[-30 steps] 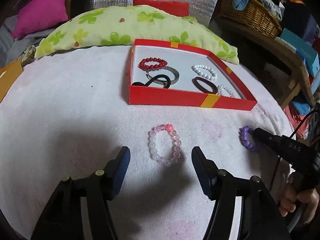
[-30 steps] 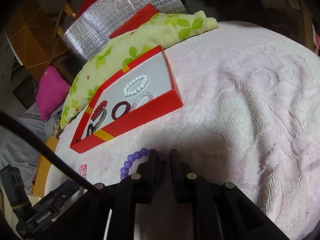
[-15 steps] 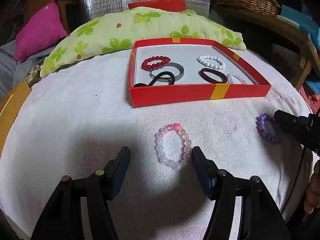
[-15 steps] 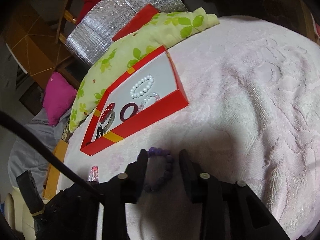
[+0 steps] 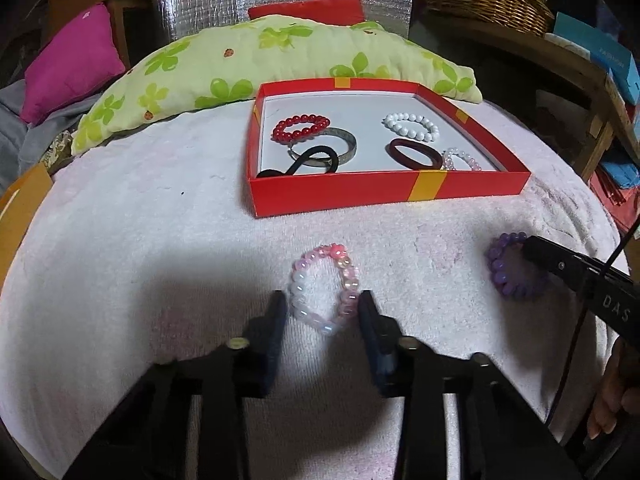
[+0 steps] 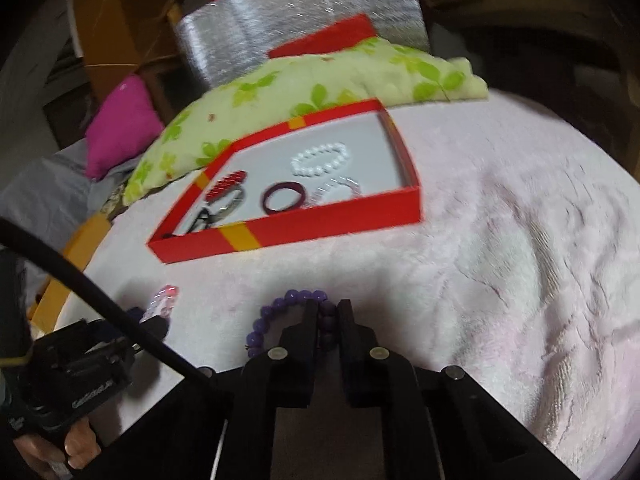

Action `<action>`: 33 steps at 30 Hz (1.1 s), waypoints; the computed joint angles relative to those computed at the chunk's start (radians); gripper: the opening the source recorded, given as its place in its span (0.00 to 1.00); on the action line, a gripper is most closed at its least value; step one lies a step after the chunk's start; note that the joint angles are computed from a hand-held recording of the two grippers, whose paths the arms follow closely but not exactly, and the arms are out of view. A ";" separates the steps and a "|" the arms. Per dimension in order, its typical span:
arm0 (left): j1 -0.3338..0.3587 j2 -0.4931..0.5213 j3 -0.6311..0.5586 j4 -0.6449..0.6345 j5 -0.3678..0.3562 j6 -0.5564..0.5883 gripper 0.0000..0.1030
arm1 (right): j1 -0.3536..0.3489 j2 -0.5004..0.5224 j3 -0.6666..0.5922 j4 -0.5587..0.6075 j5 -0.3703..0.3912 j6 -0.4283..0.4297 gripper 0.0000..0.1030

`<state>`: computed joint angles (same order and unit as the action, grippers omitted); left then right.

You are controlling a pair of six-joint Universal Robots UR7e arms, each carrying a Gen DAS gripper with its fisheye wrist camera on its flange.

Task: Organize jewelry
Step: 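Grasp and lift the pink-white bead bracelet with the left tool while the right tool lifts the purple bracelet, then carry both bracelets into the red box and open both tools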

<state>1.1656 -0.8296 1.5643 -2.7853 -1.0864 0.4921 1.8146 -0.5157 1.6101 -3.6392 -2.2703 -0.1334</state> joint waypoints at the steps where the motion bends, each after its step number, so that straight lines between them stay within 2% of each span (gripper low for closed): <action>1: 0.002 -0.001 -0.003 0.006 -0.006 -0.007 0.25 | 0.003 0.004 -0.002 -0.014 0.002 -0.017 0.10; 6: 0.006 -0.004 -0.003 0.003 -0.017 -0.009 0.15 | 0.008 0.006 0.004 -0.052 0.016 -0.041 0.10; 8: 0.007 -0.006 -0.002 0.002 -0.024 -0.007 0.08 | 0.007 0.002 0.010 -0.056 0.021 -0.029 0.10; 24: 0.016 -0.040 0.006 -0.020 -0.102 -0.025 0.08 | -0.009 -0.028 0.043 -0.060 0.050 0.047 0.10; 33: 0.025 -0.058 0.008 -0.021 -0.137 -0.041 0.08 | -0.011 -0.031 0.051 -0.075 0.074 0.041 0.10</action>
<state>1.1904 -0.8877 1.5725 -2.8061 -1.2235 0.4510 1.8037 -0.5465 1.6614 -3.7144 -2.1966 -0.0923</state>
